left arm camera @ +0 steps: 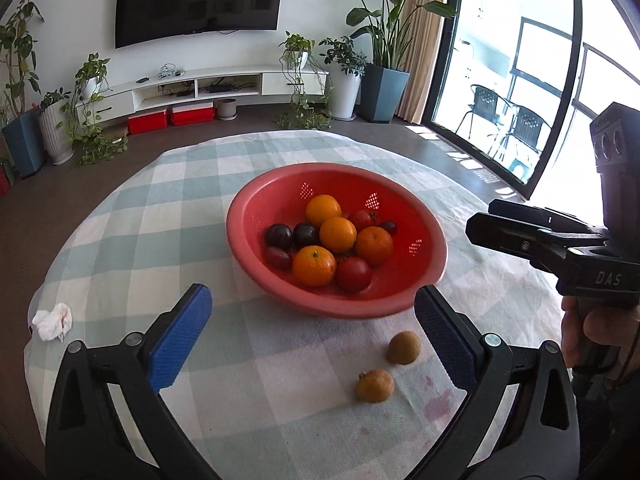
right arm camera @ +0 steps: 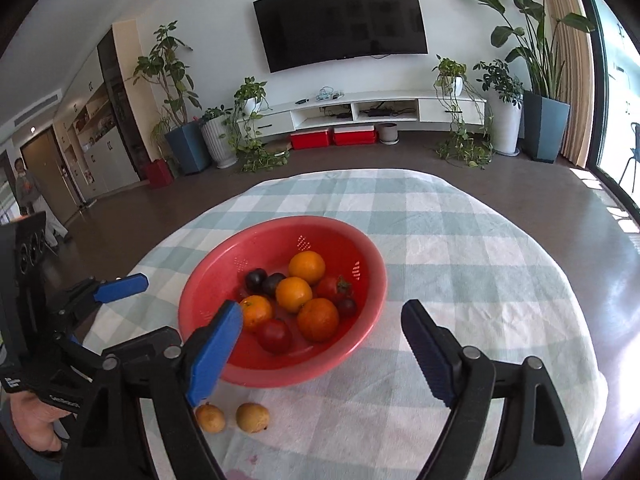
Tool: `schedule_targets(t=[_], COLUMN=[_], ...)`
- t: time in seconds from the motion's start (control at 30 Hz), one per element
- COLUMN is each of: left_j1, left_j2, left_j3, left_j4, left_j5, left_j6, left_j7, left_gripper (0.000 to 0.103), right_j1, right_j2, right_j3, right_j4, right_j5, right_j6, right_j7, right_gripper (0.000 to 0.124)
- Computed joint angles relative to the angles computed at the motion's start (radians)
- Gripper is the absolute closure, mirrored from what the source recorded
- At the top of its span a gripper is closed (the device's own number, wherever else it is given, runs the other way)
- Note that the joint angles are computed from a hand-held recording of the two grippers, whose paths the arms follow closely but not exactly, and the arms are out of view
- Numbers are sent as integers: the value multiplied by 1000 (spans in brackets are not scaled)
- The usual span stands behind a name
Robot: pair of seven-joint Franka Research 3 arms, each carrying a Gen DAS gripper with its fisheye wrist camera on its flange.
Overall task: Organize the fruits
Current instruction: 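Withdraw both tools from the bowl toward the two brown fruits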
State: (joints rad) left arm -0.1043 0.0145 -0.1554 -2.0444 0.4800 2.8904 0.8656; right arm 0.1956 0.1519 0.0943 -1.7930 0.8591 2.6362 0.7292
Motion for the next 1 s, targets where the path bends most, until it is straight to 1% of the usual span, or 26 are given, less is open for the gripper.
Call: schedule_targets(t=[0.07,0.13,0.17,0.27,0.33,0.4,0.47,0.6,0.63,0.7,0.73,0.77,0.83,0.9,0.93,1.0], left_j1=[-7,-9,-11,-38,-55,-61,-74,-78,-77,-70,-67,-63,-61,-59,-58,-58], left_j2=[-38,-70,-81,-94,-87,-82,-67,-11,6,36,47,56,74,92,100,115], left_j3=[-7,-19,-24,-26,-27,-31,-27,-36,-37,-39,-41,-42,-42,-43,-44,-46], left_j4=[-41,-82,-97,-123,-114,-107,-94,-31,-12,20,29,37,54,70,78,91], left_j5=[94,129,128,5,-78,-109,-194,-250,-270,-305,-326,-340,-339,-334,-337,-332], left_j6=[-12,-13,-18,-41,-85,-102,-104,-164,-182,-217,-223,-226,-238,-243,-246,-249], left_j7=[-79,-108,-108,18,113,159,263,396,429,484,508,526,533,539,547,550], left_gripper=[0,0,0,0,0,0,0,2,4,15,18,22,26,37,40,50], right_j1=[-1,6,11,26,32,38,42,47,49,52,53,53,55,57,58,58], right_j2=[-50,-99,-120,-174,-205,-235,-262,-291,-296,-303,-303,-305,-304,-304,-304,-301], right_j3=[2,-5,-10,-27,-40,-54,-65,-84,-87,-93,-96,-98,-99,-100,-101,-101], right_j4=[-67,-133,-162,-239,-281,-321,-357,-394,-399,-408,-408,-409,-408,-408,-408,-405], right_j5=[31,46,50,42,30,44,49,51,56,60,62,64,67,75,78,77], right_j6=[6,5,5,10,-1,-3,2,2,6,9,8,7,7,10,11,9], right_j7=[-24,-37,-39,-17,9,8,14,22,16,9,7,5,4,-5,-10,-18], right_gripper=[35,35,35,35,35,35,35,35,35,35,35,35,37,38,38,40])
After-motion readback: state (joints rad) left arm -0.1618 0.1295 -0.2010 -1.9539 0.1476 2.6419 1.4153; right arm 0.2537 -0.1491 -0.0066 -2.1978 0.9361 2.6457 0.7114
